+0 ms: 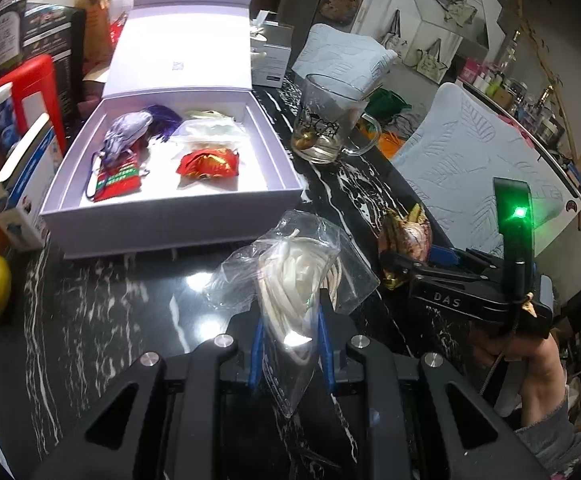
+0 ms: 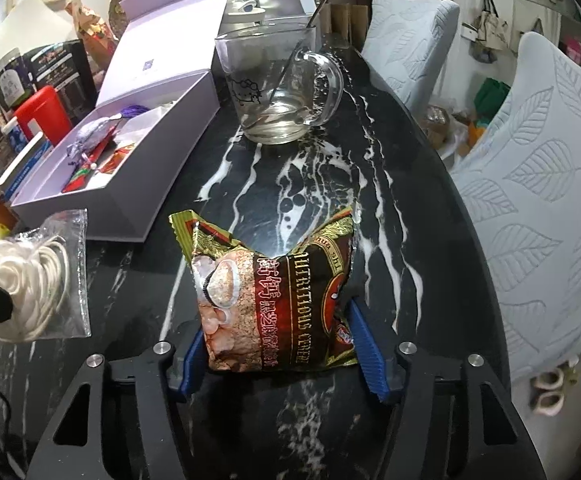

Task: Organize soft objects
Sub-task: 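Lift and carry the candy bag and cereal packet over the gift box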

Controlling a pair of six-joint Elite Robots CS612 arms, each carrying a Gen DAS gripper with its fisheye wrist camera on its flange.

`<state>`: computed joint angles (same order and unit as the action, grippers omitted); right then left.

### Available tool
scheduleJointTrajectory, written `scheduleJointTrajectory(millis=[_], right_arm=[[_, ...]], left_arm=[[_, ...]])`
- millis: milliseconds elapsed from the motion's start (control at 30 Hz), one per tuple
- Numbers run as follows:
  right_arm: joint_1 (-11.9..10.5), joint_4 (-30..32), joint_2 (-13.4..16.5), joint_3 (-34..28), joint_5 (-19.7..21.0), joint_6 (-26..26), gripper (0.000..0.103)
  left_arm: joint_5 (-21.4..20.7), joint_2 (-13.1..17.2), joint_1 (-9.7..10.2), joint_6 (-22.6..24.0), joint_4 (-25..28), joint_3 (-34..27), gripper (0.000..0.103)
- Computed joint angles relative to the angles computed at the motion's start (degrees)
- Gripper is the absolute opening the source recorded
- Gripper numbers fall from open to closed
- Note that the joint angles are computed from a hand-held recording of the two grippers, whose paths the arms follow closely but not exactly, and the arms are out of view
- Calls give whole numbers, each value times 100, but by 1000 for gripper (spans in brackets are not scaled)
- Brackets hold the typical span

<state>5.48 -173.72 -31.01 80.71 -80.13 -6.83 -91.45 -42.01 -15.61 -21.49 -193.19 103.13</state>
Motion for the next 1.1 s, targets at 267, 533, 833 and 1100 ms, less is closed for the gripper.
scheduleJointTrajectory(millis=[267, 533, 833, 1100], right_arm=[[18, -446, -230, 496, 44, 217, 53], [78, -875, -438, 967, 55, 430, 52], [160, -1301, -691, 1494, 428, 449, 52], [280, -1570, -825, 1755, 857, 301, 52]], left_arm=[[-17, -72, -10, 102, -288, 274, 22], [-71, -165, -10, 206, -605, 592, 22], [-11, -280, -19, 177, -993, 957, 22], [143, -399, 7, 183, -1389, 1212, 22]])
